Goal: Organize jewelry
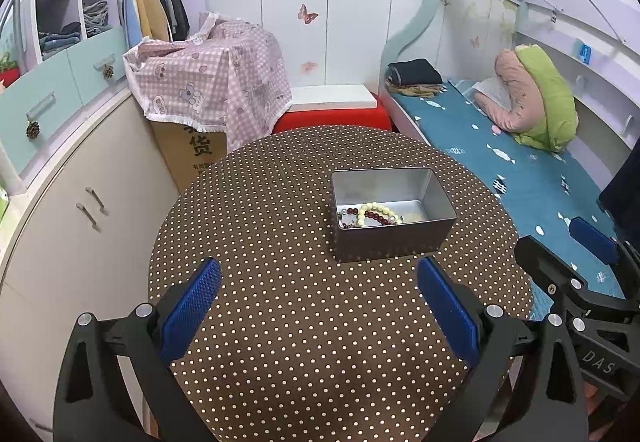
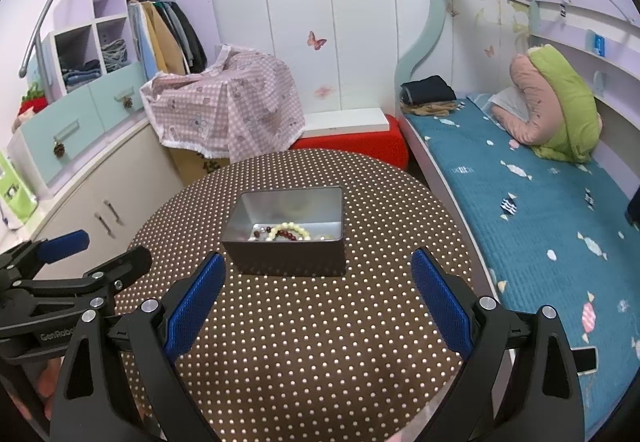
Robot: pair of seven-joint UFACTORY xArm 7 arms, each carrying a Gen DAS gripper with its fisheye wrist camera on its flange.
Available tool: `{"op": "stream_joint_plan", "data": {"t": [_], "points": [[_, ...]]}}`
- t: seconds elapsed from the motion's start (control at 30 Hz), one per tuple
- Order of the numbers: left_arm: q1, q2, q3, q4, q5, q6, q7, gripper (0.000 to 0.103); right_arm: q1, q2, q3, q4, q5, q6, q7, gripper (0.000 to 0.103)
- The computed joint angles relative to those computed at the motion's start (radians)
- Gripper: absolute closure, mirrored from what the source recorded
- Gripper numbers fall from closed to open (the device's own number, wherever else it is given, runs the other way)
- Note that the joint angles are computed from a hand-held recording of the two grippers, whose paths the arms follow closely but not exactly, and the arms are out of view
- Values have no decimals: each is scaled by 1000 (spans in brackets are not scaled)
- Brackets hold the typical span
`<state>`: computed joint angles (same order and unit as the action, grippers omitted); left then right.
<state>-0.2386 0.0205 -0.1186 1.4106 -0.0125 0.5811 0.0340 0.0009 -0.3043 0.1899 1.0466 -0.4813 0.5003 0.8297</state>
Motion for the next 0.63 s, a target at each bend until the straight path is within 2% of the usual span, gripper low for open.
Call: {"op": "stream_joint_plan", "data": {"t": [0.2, 0.63], "points": [[-3, 7, 0, 3, 35, -7, -27, 8, 1, 1, -4, -1, 3, -5, -7, 12], [-2, 19, 0, 13, 6, 2, -7, 8, 3, 15, -10, 10, 11, -8, -14, 12]]}}
